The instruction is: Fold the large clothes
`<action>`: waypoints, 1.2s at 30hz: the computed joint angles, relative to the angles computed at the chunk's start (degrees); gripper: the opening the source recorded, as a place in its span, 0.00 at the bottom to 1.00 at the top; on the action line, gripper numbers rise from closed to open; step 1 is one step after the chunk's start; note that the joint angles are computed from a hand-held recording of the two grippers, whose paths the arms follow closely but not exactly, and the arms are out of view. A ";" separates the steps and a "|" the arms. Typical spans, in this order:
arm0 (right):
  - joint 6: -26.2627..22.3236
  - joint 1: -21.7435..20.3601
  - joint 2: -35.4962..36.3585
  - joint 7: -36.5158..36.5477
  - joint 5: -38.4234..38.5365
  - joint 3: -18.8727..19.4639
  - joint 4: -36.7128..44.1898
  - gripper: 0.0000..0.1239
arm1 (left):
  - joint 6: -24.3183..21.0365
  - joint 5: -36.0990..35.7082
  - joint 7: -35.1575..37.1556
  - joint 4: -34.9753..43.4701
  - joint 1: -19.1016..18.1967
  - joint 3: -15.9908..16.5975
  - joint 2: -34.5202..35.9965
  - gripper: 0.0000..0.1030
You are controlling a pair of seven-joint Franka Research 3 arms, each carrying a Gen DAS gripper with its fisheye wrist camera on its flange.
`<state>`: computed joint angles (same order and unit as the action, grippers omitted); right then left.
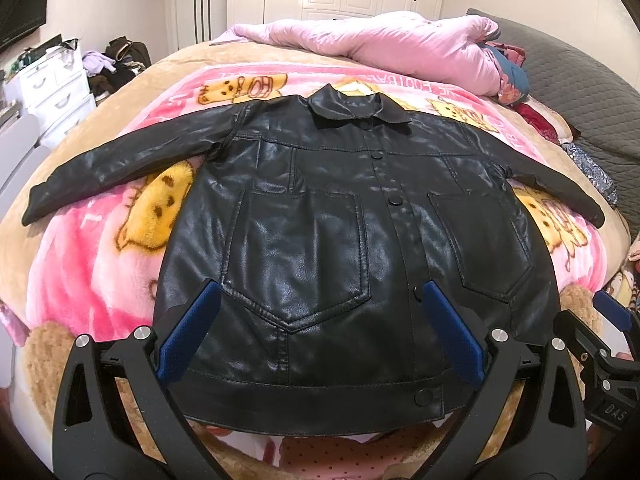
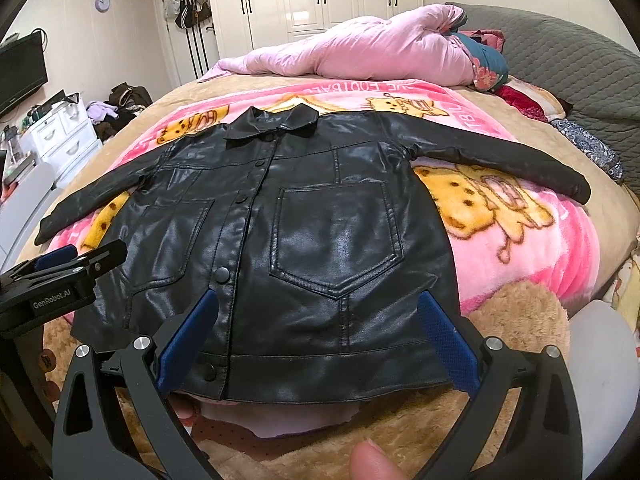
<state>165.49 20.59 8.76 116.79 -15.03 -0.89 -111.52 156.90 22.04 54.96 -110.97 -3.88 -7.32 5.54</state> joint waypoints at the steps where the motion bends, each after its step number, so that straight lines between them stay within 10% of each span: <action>1: 0.00 0.01 0.00 0.00 0.00 -0.01 0.00 0.80 | -0.03 -0.03 0.07 0.10 0.00 0.00 0.05 0.92; 19: 0.06 -0.01 -0.19 -0.21 -0.11 -0.05 -0.03 0.80 | 0.23 -0.37 0.49 0.23 0.00 0.03 0.01 0.92; 36: -3.89 -2.21 5.51 -15.18 13.90 1.80 10.43 0.80 | -2.43 -1.89 3.33 8.79 0.19 0.16 5.43 0.92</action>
